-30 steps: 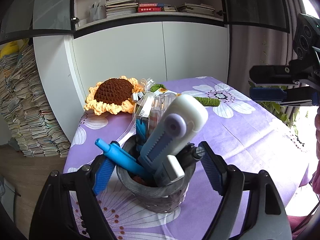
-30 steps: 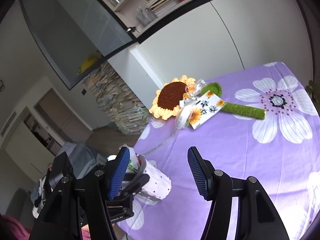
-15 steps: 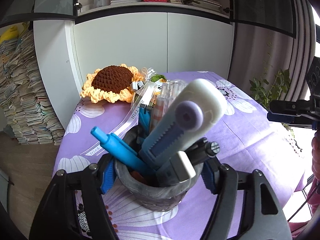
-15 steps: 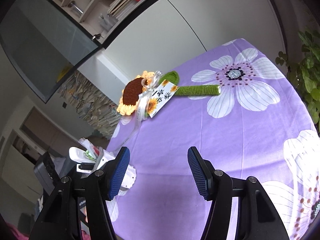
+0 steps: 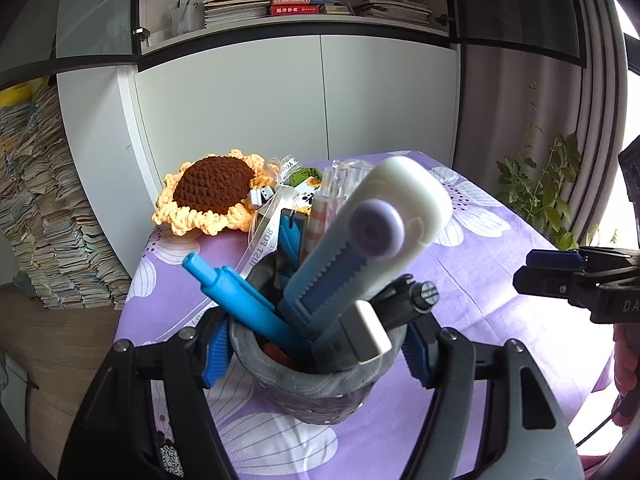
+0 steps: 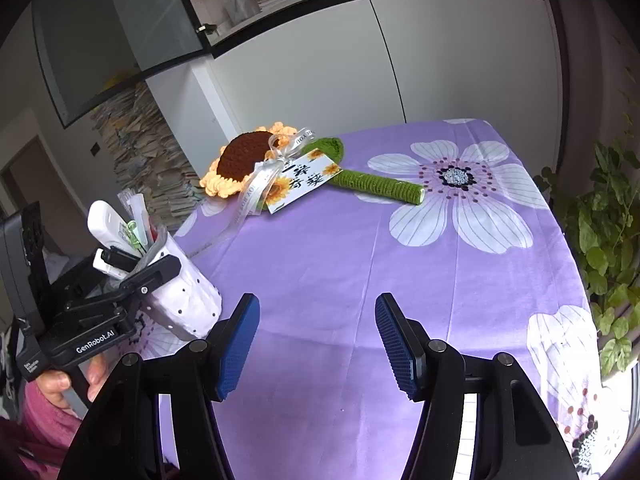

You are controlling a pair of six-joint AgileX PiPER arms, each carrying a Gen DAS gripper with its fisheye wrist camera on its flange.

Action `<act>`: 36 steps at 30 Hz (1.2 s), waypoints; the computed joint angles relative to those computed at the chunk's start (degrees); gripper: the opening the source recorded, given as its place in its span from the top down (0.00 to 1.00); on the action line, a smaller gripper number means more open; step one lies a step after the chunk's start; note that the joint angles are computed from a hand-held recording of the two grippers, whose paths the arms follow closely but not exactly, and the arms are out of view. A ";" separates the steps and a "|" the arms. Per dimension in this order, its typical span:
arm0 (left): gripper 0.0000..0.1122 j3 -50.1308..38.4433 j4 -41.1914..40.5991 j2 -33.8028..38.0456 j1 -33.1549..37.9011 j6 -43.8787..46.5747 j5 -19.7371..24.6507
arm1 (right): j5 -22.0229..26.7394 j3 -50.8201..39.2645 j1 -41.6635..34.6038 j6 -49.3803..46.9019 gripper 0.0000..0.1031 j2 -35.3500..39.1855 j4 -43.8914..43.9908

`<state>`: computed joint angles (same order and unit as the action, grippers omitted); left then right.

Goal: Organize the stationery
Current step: 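Lower the grey cup onto the table with the left tool and release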

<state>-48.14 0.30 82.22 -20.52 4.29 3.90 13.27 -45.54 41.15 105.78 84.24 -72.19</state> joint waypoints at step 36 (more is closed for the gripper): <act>0.22 -24.70 8.73 19.16 -6.01 -12.32 7.90 | -1.19 1.84 -3.75 2.30 0.40 0.68 -1.53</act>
<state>-72.84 9.03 101.38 -26.53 -8.03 11.80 12.08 -43.70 37.40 108.08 84.92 -73.72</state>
